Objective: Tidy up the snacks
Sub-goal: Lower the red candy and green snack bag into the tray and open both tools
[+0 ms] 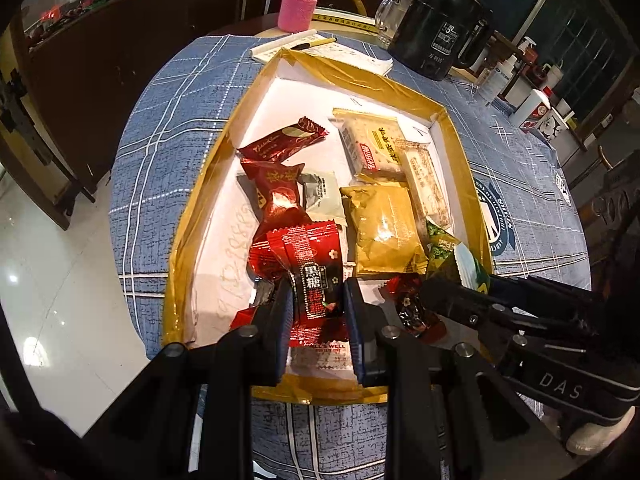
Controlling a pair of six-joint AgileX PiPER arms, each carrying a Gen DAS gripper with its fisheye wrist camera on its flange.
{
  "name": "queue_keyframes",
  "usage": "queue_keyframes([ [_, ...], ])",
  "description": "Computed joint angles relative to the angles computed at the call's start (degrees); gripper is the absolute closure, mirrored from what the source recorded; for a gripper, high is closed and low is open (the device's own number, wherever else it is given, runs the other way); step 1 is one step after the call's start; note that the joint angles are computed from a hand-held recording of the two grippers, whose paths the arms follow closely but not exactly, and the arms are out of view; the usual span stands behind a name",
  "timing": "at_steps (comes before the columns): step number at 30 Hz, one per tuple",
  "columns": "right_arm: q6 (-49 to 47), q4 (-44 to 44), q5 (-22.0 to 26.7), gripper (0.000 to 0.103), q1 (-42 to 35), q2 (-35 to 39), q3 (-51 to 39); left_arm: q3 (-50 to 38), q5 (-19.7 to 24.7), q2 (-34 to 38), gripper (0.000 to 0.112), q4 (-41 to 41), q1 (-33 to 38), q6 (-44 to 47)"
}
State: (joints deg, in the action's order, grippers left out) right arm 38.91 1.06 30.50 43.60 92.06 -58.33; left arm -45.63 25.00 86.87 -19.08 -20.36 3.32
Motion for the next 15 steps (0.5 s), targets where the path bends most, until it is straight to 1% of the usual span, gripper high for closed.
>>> queue_keyframes([
  [7,2.3,-2.7,-0.63,0.068,0.3,-0.26,-0.21,-0.18,-0.62,-0.12,0.086,4.65,-0.64,-3.75],
  [12,2.57,-3.32,0.05,0.068,0.28,0.27,-0.51,-0.55,-1.03,0.51,0.086,7.82,-1.4,-6.55],
  [15,2.64,-3.45,0.22,0.068,0.25,0.63,-0.47,-1.3,-0.99,1.42,0.086,7.53,-1.54,-5.89],
])
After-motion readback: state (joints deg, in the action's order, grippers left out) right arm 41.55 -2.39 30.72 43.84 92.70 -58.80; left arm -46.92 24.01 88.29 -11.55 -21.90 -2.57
